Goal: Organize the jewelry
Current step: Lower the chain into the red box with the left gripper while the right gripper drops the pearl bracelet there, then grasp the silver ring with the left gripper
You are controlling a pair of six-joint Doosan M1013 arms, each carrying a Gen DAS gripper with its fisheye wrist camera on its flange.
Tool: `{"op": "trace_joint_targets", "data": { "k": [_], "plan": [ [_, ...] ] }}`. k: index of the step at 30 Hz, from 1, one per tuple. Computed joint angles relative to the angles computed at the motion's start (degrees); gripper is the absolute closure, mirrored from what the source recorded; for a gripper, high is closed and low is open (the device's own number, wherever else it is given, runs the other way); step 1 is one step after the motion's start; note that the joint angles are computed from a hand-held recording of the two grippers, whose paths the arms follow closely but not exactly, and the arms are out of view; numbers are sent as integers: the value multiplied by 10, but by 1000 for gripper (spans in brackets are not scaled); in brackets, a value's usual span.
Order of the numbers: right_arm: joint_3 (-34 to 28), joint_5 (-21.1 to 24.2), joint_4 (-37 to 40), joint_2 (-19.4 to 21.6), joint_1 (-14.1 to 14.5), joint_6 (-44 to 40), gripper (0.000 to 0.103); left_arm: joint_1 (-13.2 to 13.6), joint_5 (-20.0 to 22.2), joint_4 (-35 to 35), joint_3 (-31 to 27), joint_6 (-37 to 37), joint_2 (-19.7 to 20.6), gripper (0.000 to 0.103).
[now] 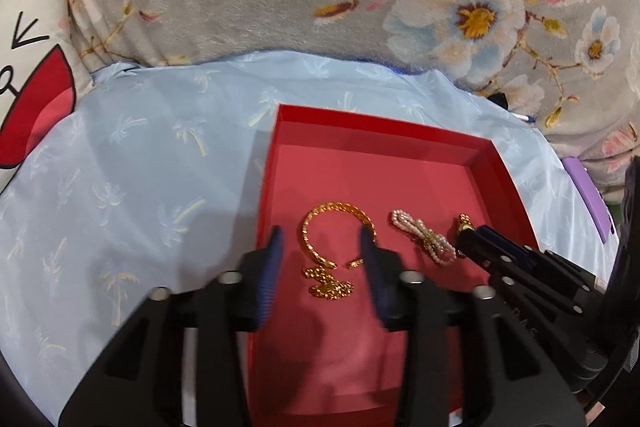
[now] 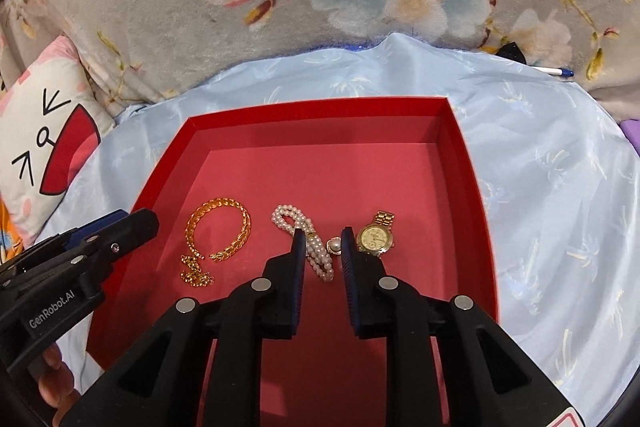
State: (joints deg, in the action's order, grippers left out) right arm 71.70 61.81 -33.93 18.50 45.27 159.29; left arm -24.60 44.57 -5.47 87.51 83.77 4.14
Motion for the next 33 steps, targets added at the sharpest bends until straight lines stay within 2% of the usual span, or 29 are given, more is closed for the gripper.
{"op": "trace_joint_targets", "data": {
  "k": [8, 12, 18, 21, 26, 30, 33],
  "plan": [
    [23, 4, -31, -30, 22, 22, 82, -3, -9, 30, 19, -24, -27, 58],
    [49, 12, -50, -57, 48, 48, 79, -5, -13, 25, 46, -19, -56, 58],
    [94, 36, -71, -97, 96, 101, 77, -34, -19, 103, 103, -52, -113, 58],
    [112, 59, -81, -109, 123, 127, 77, -44, -9, 108, 132, -55, -138, 58],
    [134, 88, -77, -117, 161, 159, 77, -59, 6, 136, 172, -85, -164, 58],
    [149, 89, -59, -119, 180, 178, 77, -59, 15, 127, 199, -99, -177, 58],
    [158, 69, -37, -120, 181, 185, 77, -61, 17, 119, 210, -97, -182, 58]
  ]
}}
